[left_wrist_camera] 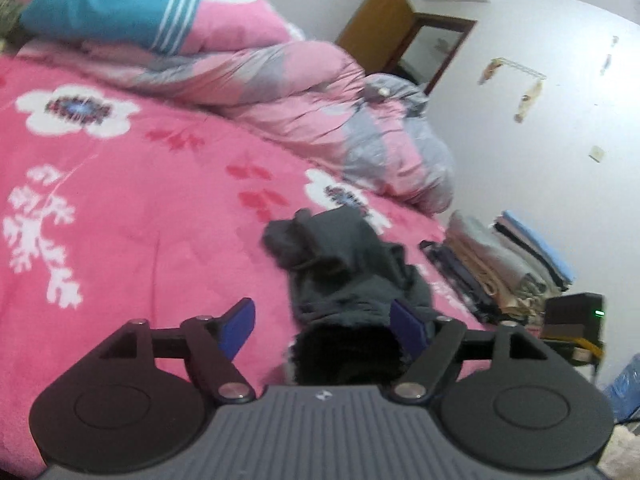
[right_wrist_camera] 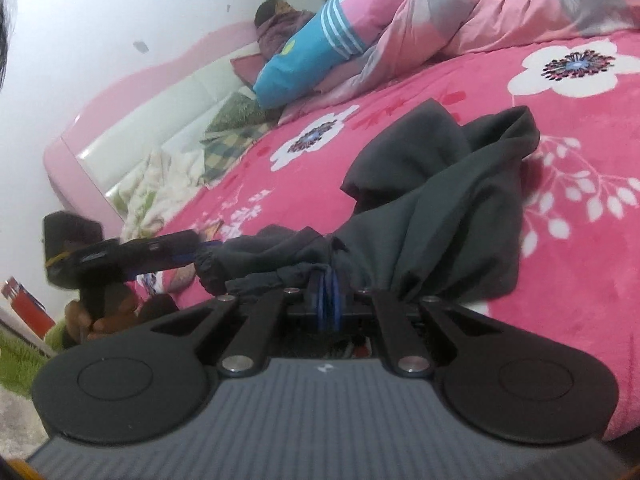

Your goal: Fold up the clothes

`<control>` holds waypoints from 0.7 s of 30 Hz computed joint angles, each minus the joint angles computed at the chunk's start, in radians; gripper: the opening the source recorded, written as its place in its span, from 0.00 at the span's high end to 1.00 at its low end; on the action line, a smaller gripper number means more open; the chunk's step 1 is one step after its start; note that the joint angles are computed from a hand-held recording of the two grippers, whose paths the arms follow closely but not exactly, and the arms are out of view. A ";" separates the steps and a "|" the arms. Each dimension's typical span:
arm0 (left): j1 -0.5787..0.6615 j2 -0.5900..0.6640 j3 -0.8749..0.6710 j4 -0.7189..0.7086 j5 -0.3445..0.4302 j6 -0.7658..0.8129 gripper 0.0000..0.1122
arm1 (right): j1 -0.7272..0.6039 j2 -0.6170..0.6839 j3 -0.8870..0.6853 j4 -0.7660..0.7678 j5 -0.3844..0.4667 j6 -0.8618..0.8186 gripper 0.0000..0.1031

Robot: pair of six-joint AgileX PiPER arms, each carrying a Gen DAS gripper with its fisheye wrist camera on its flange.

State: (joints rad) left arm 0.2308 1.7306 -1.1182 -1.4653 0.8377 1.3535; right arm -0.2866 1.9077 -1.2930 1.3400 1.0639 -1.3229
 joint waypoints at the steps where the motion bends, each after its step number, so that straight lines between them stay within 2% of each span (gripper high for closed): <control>1: -0.006 -0.020 0.014 -0.012 -0.009 0.022 0.25 | -0.002 0.010 -0.006 0.007 -0.001 0.002 0.96; 3: -0.041 -0.061 0.045 -0.025 -0.076 0.088 0.21 | -0.004 0.033 -0.021 0.018 0.006 0.010 0.94; 6: -0.130 -0.089 0.055 0.017 -0.219 0.148 0.21 | -0.007 0.059 -0.037 0.029 0.027 0.007 0.94; 8: -0.178 -0.084 0.052 0.038 -0.273 0.175 0.21 | -0.006 0.062 -0.035 0.036 0.034 0.001 0.93; 14: -0.237 -0.048 0.044 -0.018 -0.291 0.291 0.24 | -0.025 0.024 0.035 0.073 0.035 -0.033 0.93; 18: -0.260 -0.017 0.028 -0.040 -0.321 0.312 0.44 | -0.045 0.008 0.085 0.097 0.057 -0.046 0.92; 20: -0.268 -0.004 0.019 -0.050 -0.351 0.303 0.51 | -0.053 0.011 0.090 0.082 0.082 -0.014 0.88; 21: -0.261 0.002 0.013 -0.049 -0.350 0.280 0.55 | -0.056 0.012 0.092 0.075 0.087 0.005 0.81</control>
State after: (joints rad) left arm -0.0299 1.7323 -1.1047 -1.5147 0.4878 1.6337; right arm -0.3430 1.9192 -1.2013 1.4153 1.1506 -1.3182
